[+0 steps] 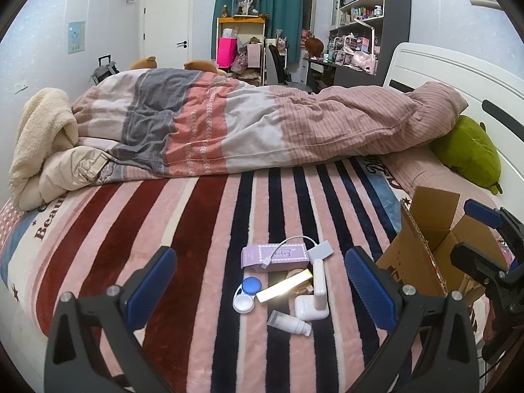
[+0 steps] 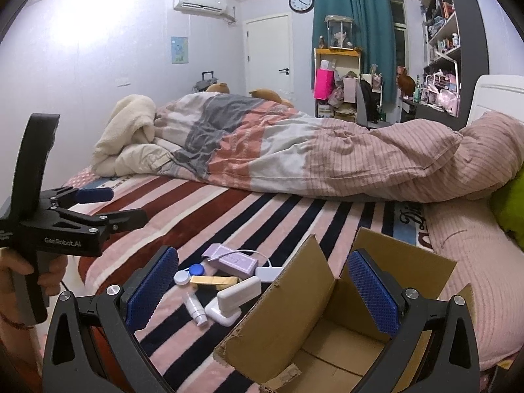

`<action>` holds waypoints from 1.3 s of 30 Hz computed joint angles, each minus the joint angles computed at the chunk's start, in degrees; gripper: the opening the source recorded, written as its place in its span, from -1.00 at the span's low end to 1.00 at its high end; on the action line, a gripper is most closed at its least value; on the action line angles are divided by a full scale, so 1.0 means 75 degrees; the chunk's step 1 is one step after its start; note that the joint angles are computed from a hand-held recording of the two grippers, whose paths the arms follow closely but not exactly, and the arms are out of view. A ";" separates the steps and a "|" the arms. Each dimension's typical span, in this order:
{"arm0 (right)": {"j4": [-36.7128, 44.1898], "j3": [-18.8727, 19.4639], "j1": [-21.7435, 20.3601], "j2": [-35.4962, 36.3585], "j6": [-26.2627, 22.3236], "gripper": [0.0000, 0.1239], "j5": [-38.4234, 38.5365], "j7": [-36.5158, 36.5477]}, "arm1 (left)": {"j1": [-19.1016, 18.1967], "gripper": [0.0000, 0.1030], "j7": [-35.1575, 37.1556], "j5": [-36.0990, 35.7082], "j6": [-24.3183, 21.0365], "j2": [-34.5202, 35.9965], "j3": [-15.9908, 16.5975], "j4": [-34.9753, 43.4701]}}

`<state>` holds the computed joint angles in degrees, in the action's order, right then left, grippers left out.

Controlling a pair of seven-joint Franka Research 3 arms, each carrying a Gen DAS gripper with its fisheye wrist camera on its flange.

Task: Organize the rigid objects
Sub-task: 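Move the right tool toward the small items on the blanket, then grasp the white pump bottle with the right tool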

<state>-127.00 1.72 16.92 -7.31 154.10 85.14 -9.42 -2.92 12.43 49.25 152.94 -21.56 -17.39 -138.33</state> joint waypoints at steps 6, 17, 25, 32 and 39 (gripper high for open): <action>-0.0079 0.0019 0.0013 -0.0085 0.0138 0.66 -0.0015 -0.0140 | 0.0025 0.99 -0.0059 0.0062 0.0139 -0.0123 0.0022 -0.0145; -0.0268 0.0455 0.0597 -0.0170 -0.0032 0.02 -0.0973 0.0260 | 0.0940 0.99 -0.0719 0.0595 0.0842 -0.1042 0.0157 -0.1454; 0.0195 0.0790 0.0902 0.1320 -0.0770 -0.35 -0.3718 0.2712 | 0.1360 0.99 0.0065 0.0060 0.1819 -0.0912 0.0544 -0.2438; 0.0724 0.0887 0.0845 0.2577 -0.0124 -0.38 -0.5889 0.4541 | 0.1781 0.99 0.0660 -0.0390 0.2784 -0.0794 0.0421 -0.2951; 0.1365 0.1077 0.0386 0.2970 -0.1157 -0.39 -0.6423 0.4719 | 0.2140 0.99 0.1388 -0.0777 0.3754 -0.0662 0.0260 -0.3030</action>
